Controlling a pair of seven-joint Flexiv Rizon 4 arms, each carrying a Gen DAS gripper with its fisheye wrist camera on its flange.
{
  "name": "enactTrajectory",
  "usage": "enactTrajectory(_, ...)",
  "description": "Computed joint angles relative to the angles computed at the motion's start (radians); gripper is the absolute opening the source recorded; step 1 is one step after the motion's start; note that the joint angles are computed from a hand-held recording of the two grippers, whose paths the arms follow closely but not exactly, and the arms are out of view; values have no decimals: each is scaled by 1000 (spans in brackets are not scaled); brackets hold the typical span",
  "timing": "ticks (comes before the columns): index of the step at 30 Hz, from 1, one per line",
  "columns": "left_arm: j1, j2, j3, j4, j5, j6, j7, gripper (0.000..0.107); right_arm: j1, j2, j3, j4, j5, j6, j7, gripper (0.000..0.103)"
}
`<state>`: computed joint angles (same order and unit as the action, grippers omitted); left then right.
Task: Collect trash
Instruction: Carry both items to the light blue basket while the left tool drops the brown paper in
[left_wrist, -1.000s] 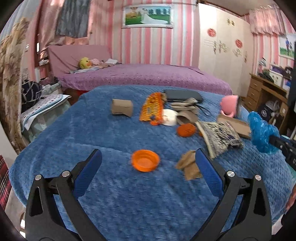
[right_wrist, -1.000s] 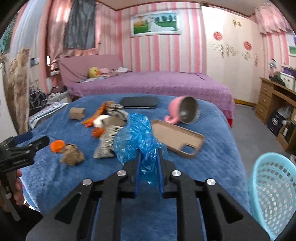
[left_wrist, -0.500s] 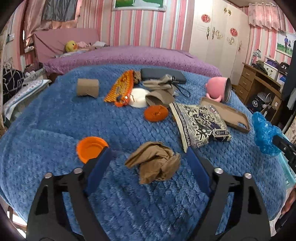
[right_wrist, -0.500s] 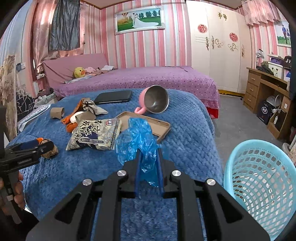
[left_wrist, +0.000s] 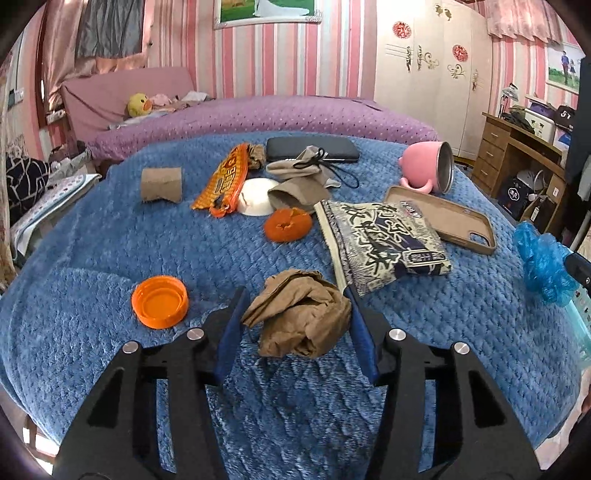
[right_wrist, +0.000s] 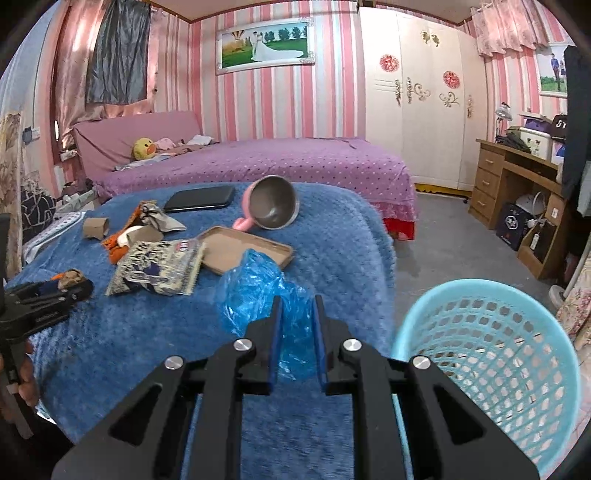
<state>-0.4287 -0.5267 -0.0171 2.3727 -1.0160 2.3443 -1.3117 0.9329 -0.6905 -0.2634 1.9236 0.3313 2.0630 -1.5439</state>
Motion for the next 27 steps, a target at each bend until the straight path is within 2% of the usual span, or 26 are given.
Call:
enactTrajectory(7,-7,12,-10,10,12,29,-48,51,-45,9,-5,39,27,34,-13,16)
enactTrajectory(14,-21,7,-27,-17,39,41,-48,51,-103,12,5,68,52,50,-25,16)
enactTrajectory(19,-41,-7,-36,-63,26,22,-28,51,-135,19,10,87,66,71,-30,16)
enactTrajectory(23,-82,-43,-44,-133,-23,21,40,51,-152,22,4,94,87,74,-40,16)
enactTrajectory(27,-91,-76,-69,-200,0,17,29,51,-207,21,21,95,87,77,-23,16)
